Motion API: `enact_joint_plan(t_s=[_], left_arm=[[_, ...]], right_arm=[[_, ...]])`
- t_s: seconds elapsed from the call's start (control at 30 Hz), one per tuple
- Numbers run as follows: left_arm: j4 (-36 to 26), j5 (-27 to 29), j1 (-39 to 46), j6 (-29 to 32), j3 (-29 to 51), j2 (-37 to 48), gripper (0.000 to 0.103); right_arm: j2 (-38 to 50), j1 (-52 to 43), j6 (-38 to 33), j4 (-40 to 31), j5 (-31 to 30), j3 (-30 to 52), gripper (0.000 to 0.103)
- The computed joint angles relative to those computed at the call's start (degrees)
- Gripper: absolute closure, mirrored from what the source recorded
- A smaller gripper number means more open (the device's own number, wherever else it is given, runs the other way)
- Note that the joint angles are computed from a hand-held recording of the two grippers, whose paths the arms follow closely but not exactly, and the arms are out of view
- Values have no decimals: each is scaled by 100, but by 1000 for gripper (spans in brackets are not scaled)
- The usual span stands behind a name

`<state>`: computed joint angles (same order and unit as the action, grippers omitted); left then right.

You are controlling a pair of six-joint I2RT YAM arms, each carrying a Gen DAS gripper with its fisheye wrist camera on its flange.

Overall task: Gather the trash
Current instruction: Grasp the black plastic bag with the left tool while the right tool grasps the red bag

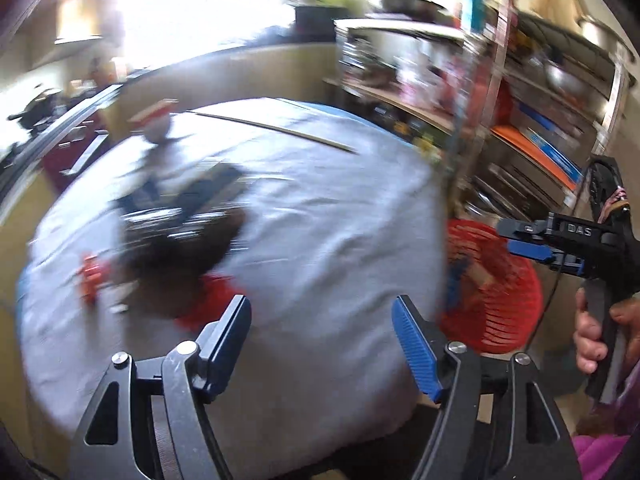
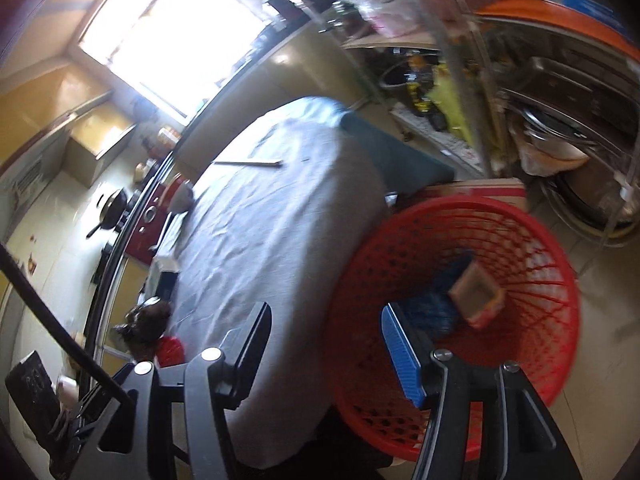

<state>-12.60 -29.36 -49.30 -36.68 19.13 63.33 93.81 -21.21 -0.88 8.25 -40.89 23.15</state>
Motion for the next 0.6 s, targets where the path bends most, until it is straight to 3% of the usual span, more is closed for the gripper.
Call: enact_joint_plan(t_s=[0.13, 0.27, 0.37, 0.43, 0.6], left_arm=[[-1353, -419, 394, -264, -471, -1852, 27], [-2058, -41, 1740, 453, -666, -3474, 24], [-1735, 516, 2597, 972, -708, -3660, 18], [-1208, 1038, 3152, 1361, -755, -3405, 17], [545, 1587, 3515, 1763, -720, -1525, 17]], right_arm=[[-439, 910, 464, 213, 248, -224, 42], [-693, 1740, 809, 435, 601, -406, 42], [-806, 2213, 955, 522, 801, -511, 42], [-925, 2458, 1030, 546, 954, -592, 42], [-987, 2519, 995, 446, 1018, -614, 42]])
